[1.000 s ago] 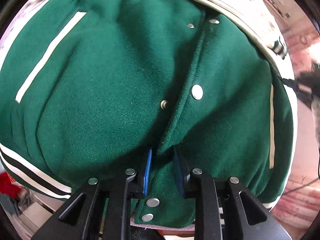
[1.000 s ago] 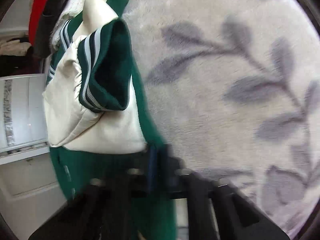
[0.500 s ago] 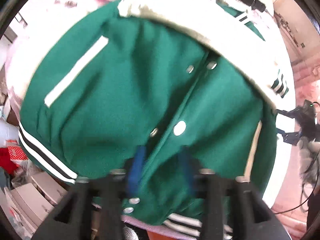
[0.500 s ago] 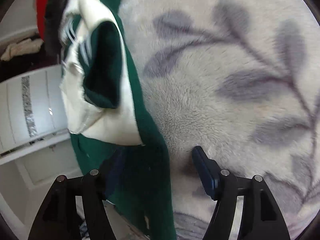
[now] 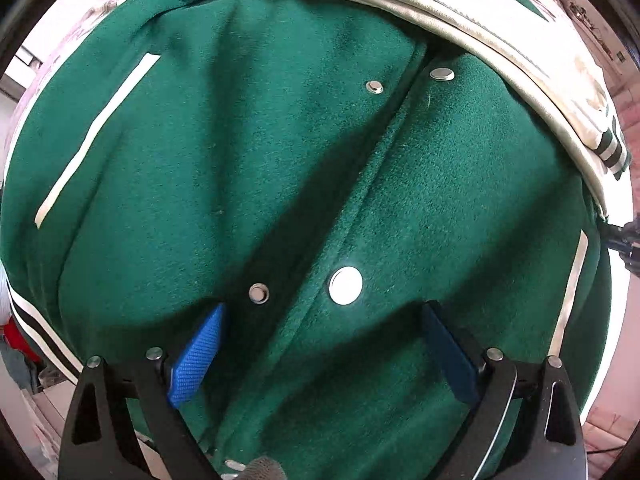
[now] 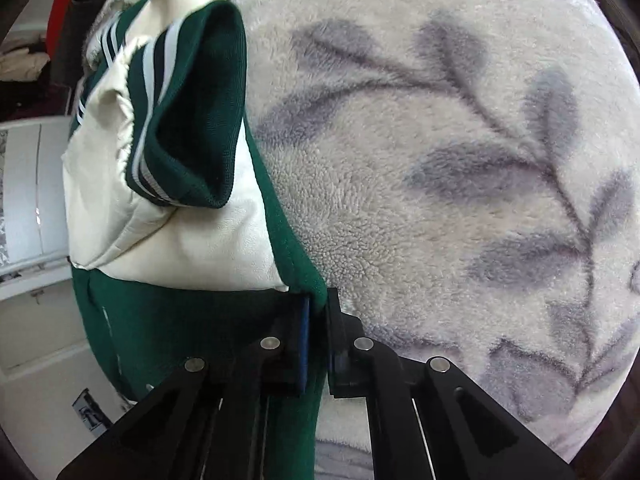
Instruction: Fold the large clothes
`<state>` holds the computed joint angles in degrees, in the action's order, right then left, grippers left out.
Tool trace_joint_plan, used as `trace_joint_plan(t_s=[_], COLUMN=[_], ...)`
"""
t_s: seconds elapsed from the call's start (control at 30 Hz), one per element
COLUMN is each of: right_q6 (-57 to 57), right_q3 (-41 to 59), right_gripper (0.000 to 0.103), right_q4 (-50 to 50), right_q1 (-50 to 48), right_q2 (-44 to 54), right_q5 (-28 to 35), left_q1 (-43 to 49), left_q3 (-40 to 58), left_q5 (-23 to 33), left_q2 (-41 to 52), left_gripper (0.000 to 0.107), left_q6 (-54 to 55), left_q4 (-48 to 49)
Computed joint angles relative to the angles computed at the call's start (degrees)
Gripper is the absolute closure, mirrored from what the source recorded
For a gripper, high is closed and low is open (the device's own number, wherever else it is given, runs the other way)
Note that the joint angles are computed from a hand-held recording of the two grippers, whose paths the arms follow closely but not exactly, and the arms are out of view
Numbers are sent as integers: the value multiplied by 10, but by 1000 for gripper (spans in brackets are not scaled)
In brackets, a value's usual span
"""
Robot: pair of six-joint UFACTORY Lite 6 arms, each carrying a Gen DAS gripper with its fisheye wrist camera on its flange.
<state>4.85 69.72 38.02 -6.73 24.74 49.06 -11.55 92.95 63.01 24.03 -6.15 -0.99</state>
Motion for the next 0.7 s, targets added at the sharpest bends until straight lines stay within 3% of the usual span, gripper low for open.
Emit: trace_joint_plan(t_s=[0.07,0.2,0.23,0.27,0.3,0.33,0.4,0.5,0.6,0.63,0.7], right_q6=[-12,-65,-86,-98,-107,-92,-74,-67,-32,-36,-36], right_q3=[16,-38,-69,-96,-133,-157,-221,-277,-257,-256,-274], right_gripper=[93,50,46,46,54,77,78,77,65,54,50], right_q4=[17,57,79,94,92,66,40,59,63,71,76], right_q1=[-8,-47,-47,-40,-22,0,24,-14,-8,2,44], right_q2=[9,-51,-69,-83,-101,-115,-144,-206,-240,-247,-256], right_q5=[20,109,120,131,133,120,96,107,141,150,156], left_q1=[11,38,38,38,37,32,17,19,32,36,37], left_q3=[5,-30,-43,-55,-70,-88,-100,-123,-151,-169,-206], left_q5=[8,2,-4,-8,-12,-15,-14,-7,13,19,25], left_q2=[-2,-38,-47,-55,-68,-82,-91,-119,-164,-184,-220], left_gripper=[9,9,9,9,9,9,9,9,9,9,9], left_q6=[10,42,45,48,50,45,30,28,31,30,28], left_q4=[-4,-9,-7,-4,-1,1,3,-6,-22,-27,-33])
